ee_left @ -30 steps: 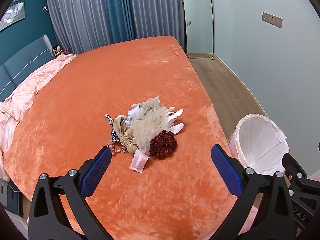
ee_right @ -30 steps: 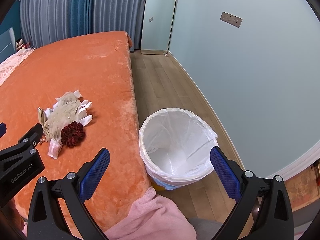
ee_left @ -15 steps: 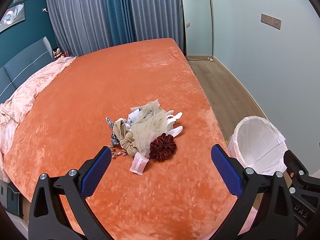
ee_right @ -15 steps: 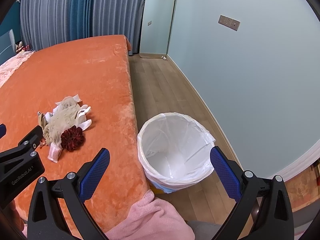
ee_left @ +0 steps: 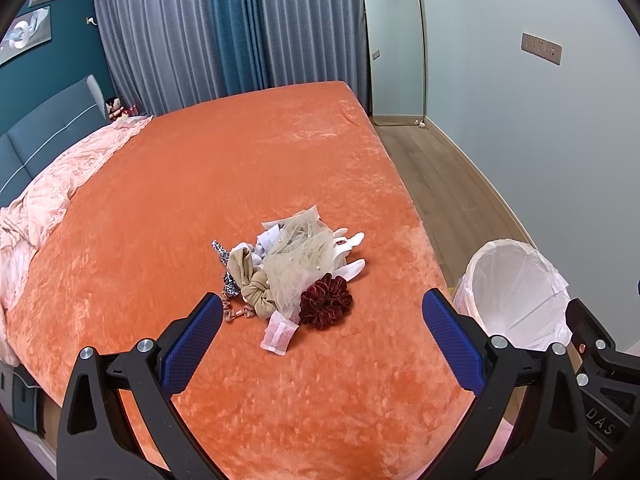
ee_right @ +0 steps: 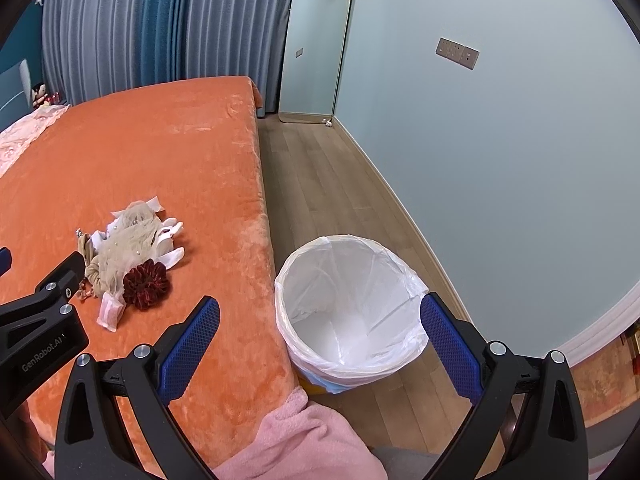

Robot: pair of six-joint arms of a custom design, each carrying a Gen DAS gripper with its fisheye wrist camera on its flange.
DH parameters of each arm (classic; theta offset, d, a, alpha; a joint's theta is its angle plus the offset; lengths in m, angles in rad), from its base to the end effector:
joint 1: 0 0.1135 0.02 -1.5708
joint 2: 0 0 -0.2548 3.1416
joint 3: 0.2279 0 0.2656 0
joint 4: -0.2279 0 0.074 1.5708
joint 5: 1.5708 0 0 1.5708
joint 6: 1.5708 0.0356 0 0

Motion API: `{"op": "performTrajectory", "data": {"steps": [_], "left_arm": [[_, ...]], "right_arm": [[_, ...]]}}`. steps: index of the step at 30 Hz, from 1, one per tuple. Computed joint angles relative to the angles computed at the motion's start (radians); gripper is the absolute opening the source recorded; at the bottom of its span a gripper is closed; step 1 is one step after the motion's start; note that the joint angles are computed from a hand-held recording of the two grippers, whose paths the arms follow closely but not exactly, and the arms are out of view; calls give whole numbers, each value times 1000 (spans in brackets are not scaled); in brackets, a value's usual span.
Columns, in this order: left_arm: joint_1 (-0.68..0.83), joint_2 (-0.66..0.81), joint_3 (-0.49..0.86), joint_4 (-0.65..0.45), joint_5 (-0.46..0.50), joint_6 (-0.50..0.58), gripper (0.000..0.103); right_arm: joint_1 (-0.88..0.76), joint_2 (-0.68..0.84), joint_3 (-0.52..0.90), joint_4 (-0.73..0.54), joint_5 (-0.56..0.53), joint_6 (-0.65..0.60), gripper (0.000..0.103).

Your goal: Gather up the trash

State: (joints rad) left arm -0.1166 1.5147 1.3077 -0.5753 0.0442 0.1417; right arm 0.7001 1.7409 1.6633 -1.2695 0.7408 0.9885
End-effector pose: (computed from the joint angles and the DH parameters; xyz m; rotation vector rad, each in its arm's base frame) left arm 0.3464 -0.0422 0.2962 0.3244 2.3300 -0.0397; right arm 0.2816 0.2058 0.3066 0.4510 2.3733 -0.4199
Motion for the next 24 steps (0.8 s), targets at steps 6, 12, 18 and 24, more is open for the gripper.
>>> {"op": "performTrajectory", "data": {"steps": [6,12,18,24], "left_arm": [[2,-2,0,-1,2,0,95],[1,-2,3,0,3,-2,95],[2,-6,11,-3,8,-5,95],[8,-10,9,-5,16,-5,95]], "right_arm": [[2,1,13,-11,10,1,96],[8,2,21,-25,19,15,96],[9,-3,26,-35,25,21,96],[11,-2,30,-44,29,26,96]]}}
